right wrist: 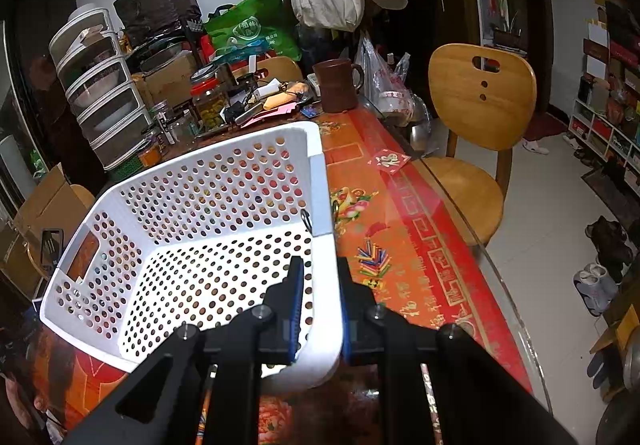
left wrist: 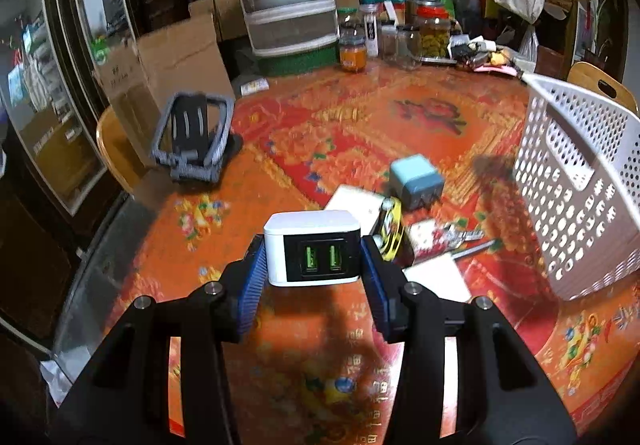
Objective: Organize rigid objects
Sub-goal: 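Carry the white charger with the left gripper into the basket and release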
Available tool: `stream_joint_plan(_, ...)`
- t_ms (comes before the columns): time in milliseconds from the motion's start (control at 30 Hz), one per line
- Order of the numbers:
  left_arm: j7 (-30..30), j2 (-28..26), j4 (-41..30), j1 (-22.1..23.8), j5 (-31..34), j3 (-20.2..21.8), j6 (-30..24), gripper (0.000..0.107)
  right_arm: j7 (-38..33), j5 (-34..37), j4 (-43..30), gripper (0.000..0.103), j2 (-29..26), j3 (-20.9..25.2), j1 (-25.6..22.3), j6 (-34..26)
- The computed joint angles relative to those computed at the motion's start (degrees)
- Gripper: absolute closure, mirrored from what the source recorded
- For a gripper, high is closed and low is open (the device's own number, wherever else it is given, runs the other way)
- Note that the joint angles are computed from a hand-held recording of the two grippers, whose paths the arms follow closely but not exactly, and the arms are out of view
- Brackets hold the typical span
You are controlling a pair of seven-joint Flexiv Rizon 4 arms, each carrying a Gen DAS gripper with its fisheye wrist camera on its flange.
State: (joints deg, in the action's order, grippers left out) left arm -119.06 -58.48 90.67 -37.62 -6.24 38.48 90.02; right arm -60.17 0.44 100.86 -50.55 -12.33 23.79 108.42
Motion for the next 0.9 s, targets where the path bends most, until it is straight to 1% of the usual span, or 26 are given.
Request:
stream_joint_plan(67, 0.78, 0.65, -0.86, -0.27, 0.56, 0.53, -0.7, 0.064, -0.1, -0.14, -0.12, 0.09, 0.05, -0.24, 0.15, -0.53)
stream_joint_plan(133, 0.83, 0.9, -2.09, -1.38, 1.32, 2.24, -1.89, 0.064, -0.09, -0.23, -0.17, 0.09, 0.02, -0.18, 0.12, -0.6)
stream_joint_plan(300, -0.68, 1.98, -4.91, -2.65, 4.46, 4.33, -4.03, 0.064, 0.09, -0.33, -0.27, 0.09, 0.0, 0.04, -0.09, -0.7)
stream_joint_plan(433, -1.67, 3.55, -7.6, -2.21, 7.27, 3.66, -5.07, 0.064, 0.2, -0.35, -0.21, 0.09, 0.04, -0.19, 0.08, -0.93)
stream_joint_plan(500, -1.72, 4.33, -9.01, -1.55, 8.69, 2.46, -5.36, 0.064, 0.28, -0.35, -0.19, 0.09, 0.07, -0.37, 0.25, -1.07)
stream_joint_plan(600, -2.12, 4.46, -12.02, -1.56, 10.93, 2.0, -7.11, 0.064, 0.37, -0.44, -0.15, 0.09, 0.12, -0.36, 0.24, -1.13)
stream_joint_plan(700, -0.73, 5.1, -15.28, 0.15, 12.73, -1.4, -8.76, 0.064, 0.4, -0.57, -0.11, 0.09, 0.17, -0.27, 0.17, -1.15)
stream_joint_plan(800, 1.42, 5.67, -18.4, 2.98, 14.03, -6.38, -9.89, 0.064, 0.48, -0.66, -0.11, 0.09, 0.17, -0.2, 0.14, -1.23)
stream_joint_plan(900, 6.67, 6.06, -21.58, 7.92, 14.82, -14.93, -10.63, 0.064, 0.54, -0.74, -0.06, 0.09, 0.2, -0.07, 0.06, -1.2)
